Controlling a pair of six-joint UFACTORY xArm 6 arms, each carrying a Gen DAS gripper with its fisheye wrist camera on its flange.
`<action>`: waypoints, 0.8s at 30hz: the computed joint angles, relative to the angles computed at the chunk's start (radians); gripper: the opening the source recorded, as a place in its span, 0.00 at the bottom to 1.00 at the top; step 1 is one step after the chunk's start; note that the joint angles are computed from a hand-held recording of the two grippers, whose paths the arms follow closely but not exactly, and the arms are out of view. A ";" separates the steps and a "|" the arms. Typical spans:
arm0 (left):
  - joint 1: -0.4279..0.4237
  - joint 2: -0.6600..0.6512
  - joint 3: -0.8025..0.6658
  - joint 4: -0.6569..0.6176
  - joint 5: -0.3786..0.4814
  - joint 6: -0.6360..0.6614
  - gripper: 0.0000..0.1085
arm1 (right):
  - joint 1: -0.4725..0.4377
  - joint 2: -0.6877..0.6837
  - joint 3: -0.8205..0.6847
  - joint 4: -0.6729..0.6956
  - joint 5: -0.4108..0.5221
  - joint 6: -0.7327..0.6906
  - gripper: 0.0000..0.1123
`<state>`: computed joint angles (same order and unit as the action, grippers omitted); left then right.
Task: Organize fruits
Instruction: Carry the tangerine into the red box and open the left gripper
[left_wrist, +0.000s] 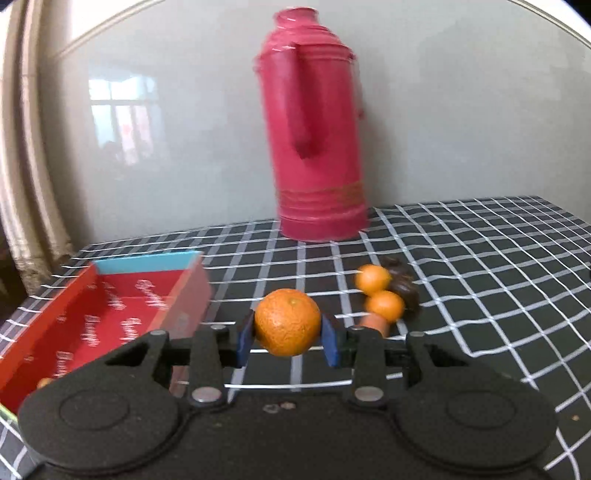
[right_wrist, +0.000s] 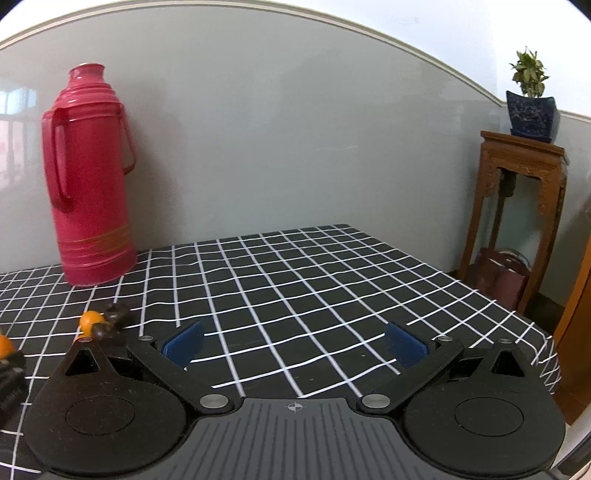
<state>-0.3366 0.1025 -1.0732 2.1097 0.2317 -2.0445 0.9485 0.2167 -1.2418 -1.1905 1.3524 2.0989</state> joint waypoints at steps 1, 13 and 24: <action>0.009 -0.008 0.007 -0.012 0.008 0.007 0.26 | 0.000 0.005 -0.006 -0.003 -0.005 -0.003 0.92; 0.143 -0.074 0.076 -0.248 0.088 0.207 0.26 | 0.000 0.125 -0.156 -0.037 -0.099 -0.055 0.92; 0.262 -0.096 0.109 -0.453 0.106 0.397 0.34 | -0.015 0.271 -0.339 -0.035 -0.232 -0.157 0.92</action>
